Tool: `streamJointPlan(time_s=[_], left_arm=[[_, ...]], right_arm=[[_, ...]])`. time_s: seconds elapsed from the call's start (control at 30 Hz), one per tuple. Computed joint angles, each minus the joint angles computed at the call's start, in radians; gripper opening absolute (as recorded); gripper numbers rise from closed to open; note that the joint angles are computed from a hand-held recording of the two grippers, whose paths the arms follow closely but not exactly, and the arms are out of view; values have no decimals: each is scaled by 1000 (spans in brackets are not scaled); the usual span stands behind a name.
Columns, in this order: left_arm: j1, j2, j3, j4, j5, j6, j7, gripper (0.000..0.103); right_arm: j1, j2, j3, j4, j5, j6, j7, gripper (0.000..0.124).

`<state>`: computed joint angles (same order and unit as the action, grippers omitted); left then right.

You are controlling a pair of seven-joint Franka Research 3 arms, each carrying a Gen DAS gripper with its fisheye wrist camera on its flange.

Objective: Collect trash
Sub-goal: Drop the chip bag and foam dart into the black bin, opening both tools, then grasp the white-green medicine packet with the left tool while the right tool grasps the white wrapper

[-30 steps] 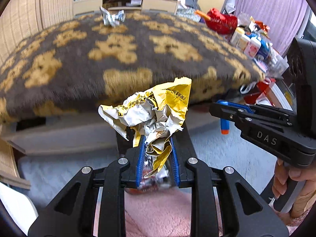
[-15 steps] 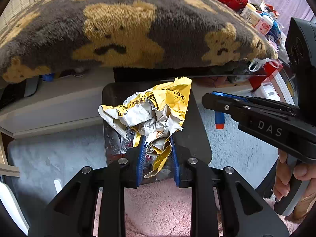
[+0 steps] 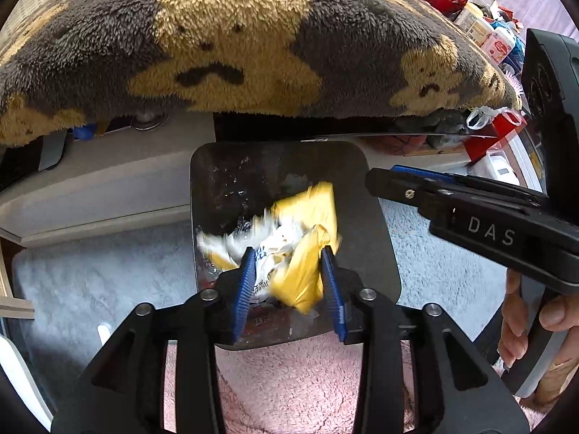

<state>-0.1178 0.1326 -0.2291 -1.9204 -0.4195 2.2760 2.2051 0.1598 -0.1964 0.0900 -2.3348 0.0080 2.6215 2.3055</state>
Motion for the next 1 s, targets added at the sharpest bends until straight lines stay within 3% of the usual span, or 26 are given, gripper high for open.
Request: streamJointPlan(time_s=[0.07, 0.13, 0.27, 0.4, 0.57, 1.0], left_arm=[[0, -7, 0, -5, 2, 8, 2, 43], [-1, -17, 1, -11, 2, 13, 5, 56], [-4, -44, 6, -27, -6, 36, 17, 73], [-3, -64, 17, -30, -20, 45, 29, 88], [3, -77, 31, -2, -51, 50, 33, 95], [20, 25, 24, 208, -6, 81, -22, 95]], right_arm=[[-8, -6, 8, 0, -27, -1, 23, 54], [-16, -12, 12, 5, -54, -12, 41, 63], [-32, -42, 21, -2, -102, -15, 86, 85], [-48, -71, 27, 5, -135, -27, 102, 96], [-72, -96, 40, 36, -188, -38, 123, 99], [-114, -31, 22, 208, -297, -81, 90, 99]])
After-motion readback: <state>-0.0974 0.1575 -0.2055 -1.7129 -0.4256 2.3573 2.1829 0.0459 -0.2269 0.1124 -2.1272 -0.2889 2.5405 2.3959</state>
